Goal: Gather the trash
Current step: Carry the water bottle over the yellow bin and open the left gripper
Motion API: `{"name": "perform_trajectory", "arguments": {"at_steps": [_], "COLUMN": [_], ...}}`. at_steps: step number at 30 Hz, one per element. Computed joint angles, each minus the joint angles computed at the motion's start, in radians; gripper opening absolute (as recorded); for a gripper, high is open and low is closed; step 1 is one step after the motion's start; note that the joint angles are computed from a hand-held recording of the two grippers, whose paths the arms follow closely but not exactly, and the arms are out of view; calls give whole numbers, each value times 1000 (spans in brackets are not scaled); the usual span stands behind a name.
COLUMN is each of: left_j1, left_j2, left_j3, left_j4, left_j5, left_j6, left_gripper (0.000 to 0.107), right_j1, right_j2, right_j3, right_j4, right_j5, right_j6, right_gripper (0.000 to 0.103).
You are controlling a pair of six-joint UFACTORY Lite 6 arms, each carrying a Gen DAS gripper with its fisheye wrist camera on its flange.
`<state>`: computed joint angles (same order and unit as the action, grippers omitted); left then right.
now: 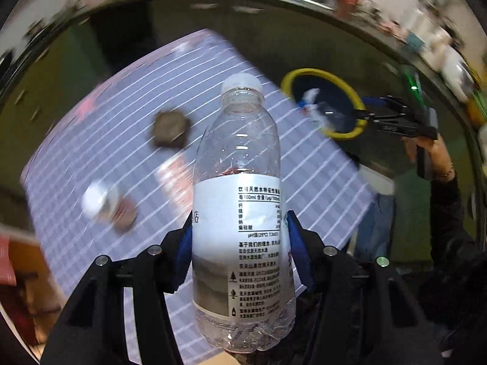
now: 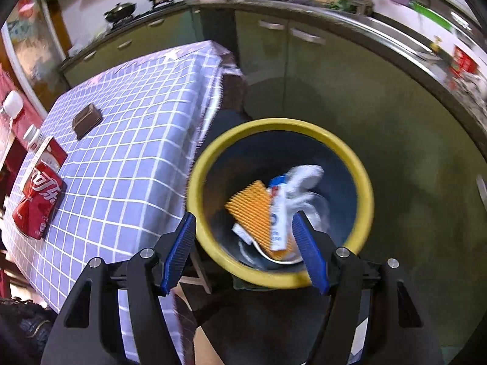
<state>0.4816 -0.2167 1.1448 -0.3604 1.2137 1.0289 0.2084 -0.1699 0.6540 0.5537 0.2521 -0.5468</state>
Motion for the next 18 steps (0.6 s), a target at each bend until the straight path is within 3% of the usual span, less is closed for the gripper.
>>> {"name": "perform_trajectory", "arguments": {"at_steps": [7, 18], "left_j1": [-478, -831], "left_j2": [200, 970], "left_j3": [141, 794], "left_j4": [-1, 98], "left_j5": [-114, -141], "left_j6": [-242, -564], "left_gripper": [54, 54], "right_j1": [-266, -646], "right_j2": [-154, -185], "right_j3": [-139, -249], "right_j4": [251, 430], "right_j5": [100, 246], "right_j6": [-354, -723], "right_gripper": [66, 66]}}
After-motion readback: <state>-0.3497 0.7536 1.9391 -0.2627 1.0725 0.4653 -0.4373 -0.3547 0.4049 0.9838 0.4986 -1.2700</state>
